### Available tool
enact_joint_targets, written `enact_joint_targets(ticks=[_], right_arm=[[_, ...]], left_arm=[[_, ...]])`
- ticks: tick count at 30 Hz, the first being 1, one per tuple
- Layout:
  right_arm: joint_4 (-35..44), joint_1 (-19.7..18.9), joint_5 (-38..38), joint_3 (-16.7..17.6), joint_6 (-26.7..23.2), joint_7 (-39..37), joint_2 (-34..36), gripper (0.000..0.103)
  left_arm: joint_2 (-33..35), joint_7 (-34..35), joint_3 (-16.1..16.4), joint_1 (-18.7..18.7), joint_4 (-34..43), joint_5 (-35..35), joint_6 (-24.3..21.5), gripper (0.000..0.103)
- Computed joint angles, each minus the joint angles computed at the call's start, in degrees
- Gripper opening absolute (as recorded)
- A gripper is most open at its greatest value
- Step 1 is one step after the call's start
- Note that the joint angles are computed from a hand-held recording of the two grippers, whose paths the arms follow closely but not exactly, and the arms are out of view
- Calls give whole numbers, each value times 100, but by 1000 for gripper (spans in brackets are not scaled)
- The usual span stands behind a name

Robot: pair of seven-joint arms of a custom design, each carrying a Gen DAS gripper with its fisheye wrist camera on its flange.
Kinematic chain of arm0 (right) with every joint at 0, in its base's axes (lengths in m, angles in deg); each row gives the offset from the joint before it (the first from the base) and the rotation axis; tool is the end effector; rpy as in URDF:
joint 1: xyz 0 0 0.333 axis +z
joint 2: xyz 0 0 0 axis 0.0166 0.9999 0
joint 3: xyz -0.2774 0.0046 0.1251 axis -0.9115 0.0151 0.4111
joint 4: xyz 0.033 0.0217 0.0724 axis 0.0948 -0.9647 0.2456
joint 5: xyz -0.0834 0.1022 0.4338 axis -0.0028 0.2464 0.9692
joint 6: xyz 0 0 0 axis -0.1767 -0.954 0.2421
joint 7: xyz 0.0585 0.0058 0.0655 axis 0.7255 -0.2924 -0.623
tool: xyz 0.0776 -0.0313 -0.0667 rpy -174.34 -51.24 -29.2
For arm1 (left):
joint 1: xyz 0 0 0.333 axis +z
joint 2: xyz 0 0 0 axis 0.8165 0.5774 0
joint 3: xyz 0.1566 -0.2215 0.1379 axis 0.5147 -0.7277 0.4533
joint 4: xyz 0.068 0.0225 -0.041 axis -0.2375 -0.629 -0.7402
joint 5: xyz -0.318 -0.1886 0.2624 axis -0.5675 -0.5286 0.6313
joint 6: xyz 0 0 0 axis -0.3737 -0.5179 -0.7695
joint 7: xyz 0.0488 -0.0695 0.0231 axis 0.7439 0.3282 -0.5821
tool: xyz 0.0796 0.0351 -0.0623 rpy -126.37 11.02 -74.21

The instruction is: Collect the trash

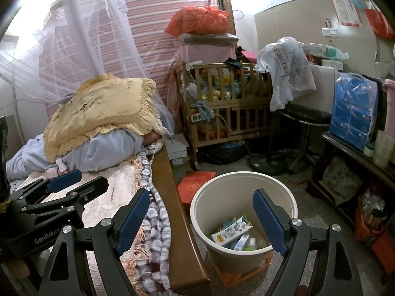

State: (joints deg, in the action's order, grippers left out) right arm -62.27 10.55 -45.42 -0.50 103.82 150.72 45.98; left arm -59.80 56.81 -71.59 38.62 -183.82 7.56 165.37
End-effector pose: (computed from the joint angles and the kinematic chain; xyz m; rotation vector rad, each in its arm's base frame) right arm 0.4945 0.2637 0.5421 -1.3884 1.7303 -0.9687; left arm 0.5698 -0.3416 0.5136 -1.2223 2.0173 -1.2589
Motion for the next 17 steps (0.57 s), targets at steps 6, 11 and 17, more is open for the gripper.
enact_joint_targets(ticks=[6,11,17], right_arm=[[42,9,14,-21,-4,-33,35,84],[38,10,24,-35,11,-54,31,84],[6,9,35,-25,15,-61,3,84]], left_arm=[[-30,165,-60,16,-83,-146,63,63],[-20,653,-220,121,-74,-535,101,63],[-78,955,-224,109,-73,-912,-25,63]])
